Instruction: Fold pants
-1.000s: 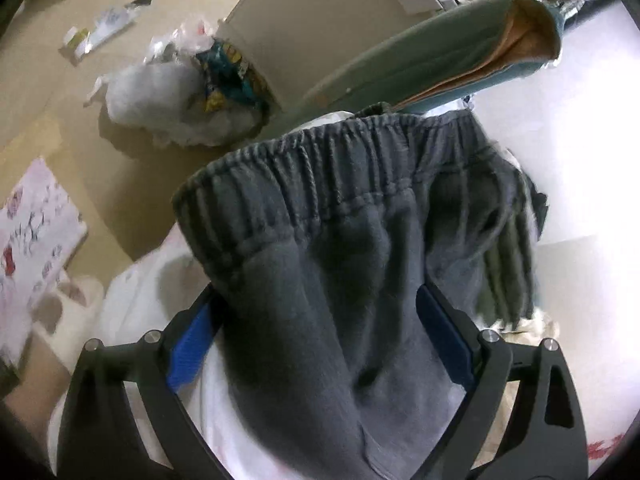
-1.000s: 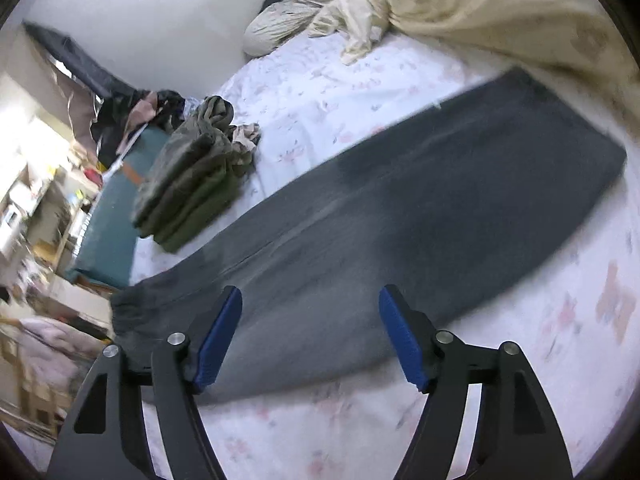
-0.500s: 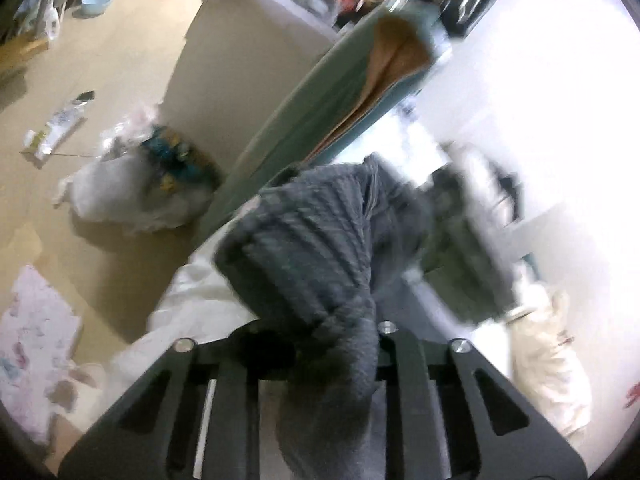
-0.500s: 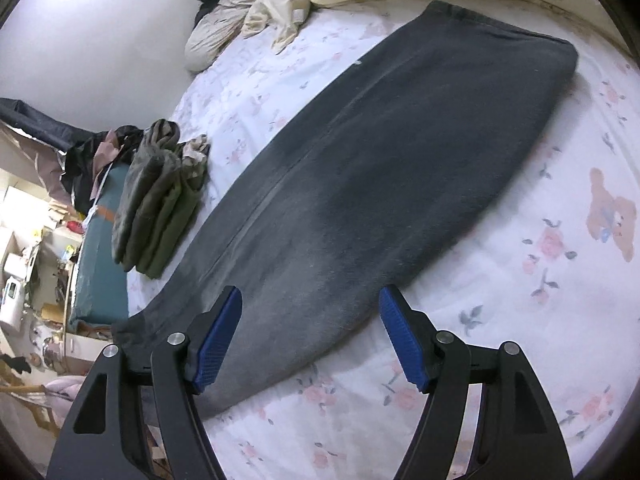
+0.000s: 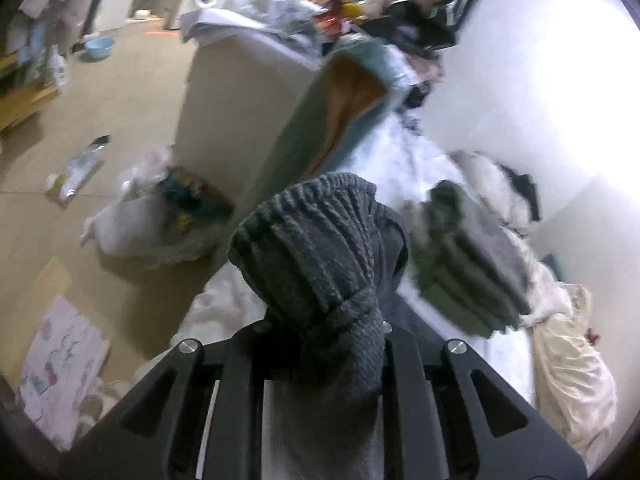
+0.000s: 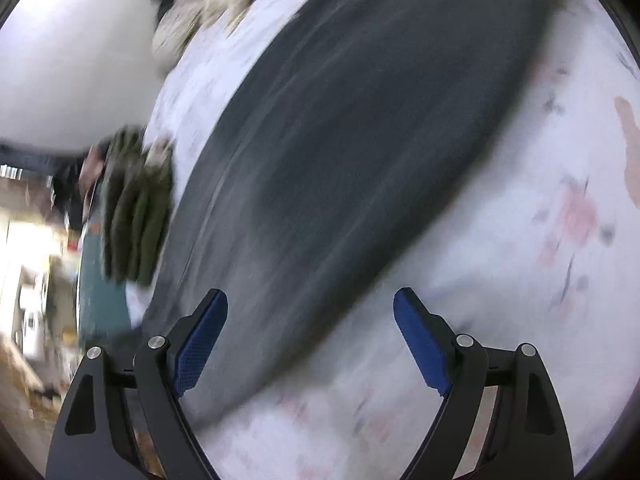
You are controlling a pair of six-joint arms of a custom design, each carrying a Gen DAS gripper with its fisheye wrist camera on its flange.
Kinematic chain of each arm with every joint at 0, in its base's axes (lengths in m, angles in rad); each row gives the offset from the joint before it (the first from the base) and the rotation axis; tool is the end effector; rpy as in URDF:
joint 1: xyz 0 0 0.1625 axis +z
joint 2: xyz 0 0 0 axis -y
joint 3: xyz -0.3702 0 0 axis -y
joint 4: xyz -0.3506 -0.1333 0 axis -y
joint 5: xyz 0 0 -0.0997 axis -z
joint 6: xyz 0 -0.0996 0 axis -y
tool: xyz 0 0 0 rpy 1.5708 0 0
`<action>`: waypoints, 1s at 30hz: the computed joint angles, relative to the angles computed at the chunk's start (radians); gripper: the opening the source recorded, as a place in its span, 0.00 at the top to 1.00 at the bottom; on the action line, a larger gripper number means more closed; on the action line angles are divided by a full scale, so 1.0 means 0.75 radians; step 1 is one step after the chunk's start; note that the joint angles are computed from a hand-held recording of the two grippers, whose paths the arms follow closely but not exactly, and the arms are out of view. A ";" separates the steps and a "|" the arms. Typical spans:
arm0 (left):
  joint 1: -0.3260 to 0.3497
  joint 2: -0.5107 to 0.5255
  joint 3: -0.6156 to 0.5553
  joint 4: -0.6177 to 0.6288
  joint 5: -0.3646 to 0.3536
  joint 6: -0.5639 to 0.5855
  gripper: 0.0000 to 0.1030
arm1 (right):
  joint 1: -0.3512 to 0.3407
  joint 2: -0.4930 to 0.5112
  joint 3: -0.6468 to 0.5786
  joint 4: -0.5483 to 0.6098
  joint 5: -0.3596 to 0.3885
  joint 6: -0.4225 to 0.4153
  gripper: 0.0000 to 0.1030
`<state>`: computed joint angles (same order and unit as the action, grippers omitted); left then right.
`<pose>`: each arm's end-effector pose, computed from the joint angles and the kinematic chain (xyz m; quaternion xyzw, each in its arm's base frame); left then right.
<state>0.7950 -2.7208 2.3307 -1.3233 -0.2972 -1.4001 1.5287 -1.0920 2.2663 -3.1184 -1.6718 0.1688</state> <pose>0.1007 -0.2237 0.4323 -0.2866 0.7502 -0.5519 0.2247 0.1048 -0.4397 0.1118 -0.1126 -0.9749 0.1881 0.0378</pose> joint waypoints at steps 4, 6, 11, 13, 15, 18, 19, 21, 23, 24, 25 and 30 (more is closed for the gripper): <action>0.053 0.091 -0.044 0.124 -0.014 -0.074 0.88 | -0.156 -0.016 0.015 -0.213 0.121 0.005 0.43; 0.065 0.109 -0.049 0.101 -0.016 -0.040 0.88 | -0.213 -0.043 -0.011 -0.272 0.134 0.001 0.43; 0.145 0.179 -0.035 0.041 -0.037 -0.043 0.88 | -0.354 -0.049 -0.115 -0.334 0.250 -0.031 0.58; 0.194 0.202 -0.016 -0.079 -0.045 0.033 0.88 | -0.362 -0.038 -0.142 -0.338 0.244 -0.053 0.64; 0.213 0.227 -0.018 -0.115 -0.048 0.072 0.88 | -0.343 -0.030 -0.151 -0.345 0.168 -0.055 0.83; 0.206 0.243 -0.038 -0.093 -0.052 0.050 0.88 | -0.331 -0.044 -0.154 -0.327 0.120 -0.049 0.93; 0.199 0.251 -0.048 -0.082 -0.054 0.032 0.88 | -0.315 -0.053 -0.155 -0.326 0.094 -0.055 0.94; 0.158 0.249 -0.082 0.007 -0.056 -0.030 0.88 | -0.276 -0.064 -0.160 -0.328 0.048 -0.064 0.96; 0.095 0.240 -0.127 0.128 -0.058 -0.090 0.88 | -0.207 -0.081 -0.173 -0.328 -0.024 -0.133 0.96; 0.077 0.243 -0.147 0.150 -0.071 -0.083 0.88 | -0.175 -0.080 -0.189 -0.308 -0.070 -0.160 0.96; 0.070 0.252 -0.167 0.175 -0.086 -0.081 0.88 | -0.154 -0.087 -0.208 -0.278 -0.088 -0.174 0.96; -0.053 0.304 -0.368 0.562 -0.171 -0.339 0.88 | -0.090 -0.143 -0.198 -0.231 -0.147 -0.110 0.96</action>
<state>0.7553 -2.4926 2.0546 -0.9016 -0.4258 -1.6540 1.4610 -1.1990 2.1179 -3.2919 -1.7823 0.0860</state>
